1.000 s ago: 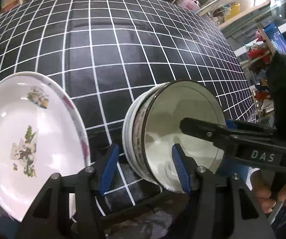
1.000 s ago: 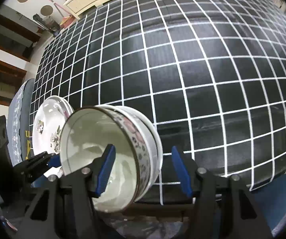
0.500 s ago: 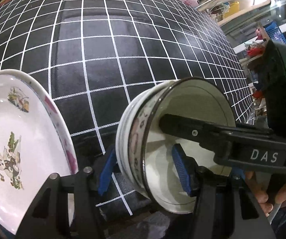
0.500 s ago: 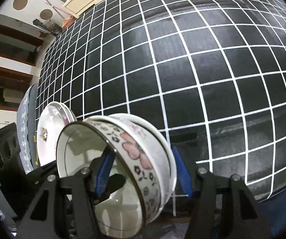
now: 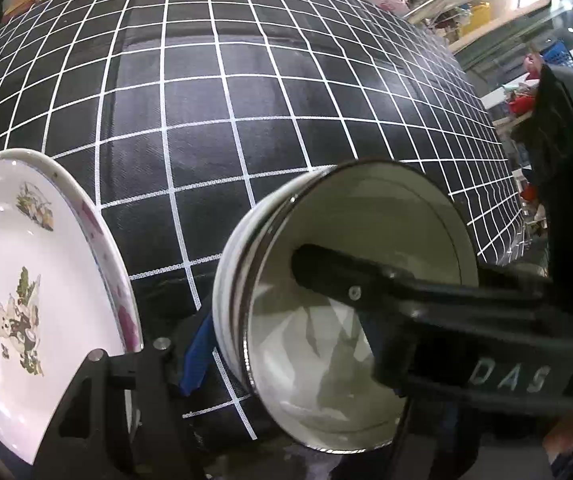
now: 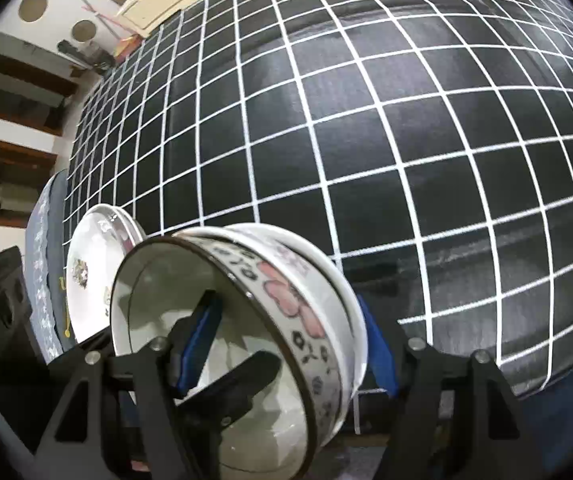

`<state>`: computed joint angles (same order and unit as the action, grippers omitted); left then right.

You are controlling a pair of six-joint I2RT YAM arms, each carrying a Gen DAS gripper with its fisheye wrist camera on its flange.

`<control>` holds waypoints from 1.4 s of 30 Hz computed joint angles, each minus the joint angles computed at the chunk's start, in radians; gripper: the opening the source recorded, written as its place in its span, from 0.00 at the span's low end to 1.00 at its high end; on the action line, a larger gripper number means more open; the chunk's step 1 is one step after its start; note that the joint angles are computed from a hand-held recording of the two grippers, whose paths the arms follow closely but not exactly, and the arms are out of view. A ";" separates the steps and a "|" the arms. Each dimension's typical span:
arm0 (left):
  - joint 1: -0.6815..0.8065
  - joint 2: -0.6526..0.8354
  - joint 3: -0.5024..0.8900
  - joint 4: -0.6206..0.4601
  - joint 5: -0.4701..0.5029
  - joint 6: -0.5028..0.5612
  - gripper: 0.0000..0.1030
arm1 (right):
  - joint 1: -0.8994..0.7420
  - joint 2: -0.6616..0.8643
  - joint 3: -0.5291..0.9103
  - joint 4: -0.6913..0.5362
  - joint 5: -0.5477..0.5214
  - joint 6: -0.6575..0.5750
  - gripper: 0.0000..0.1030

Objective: Organize plates and bowls

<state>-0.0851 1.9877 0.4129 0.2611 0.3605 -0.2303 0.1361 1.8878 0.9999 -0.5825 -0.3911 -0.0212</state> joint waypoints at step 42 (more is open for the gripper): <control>0.555 -0.137 0.137 -0.402 -0.016 0.261 0.65 | 0.428 0.248 0.535 -0.314 0.025 0.260 0.62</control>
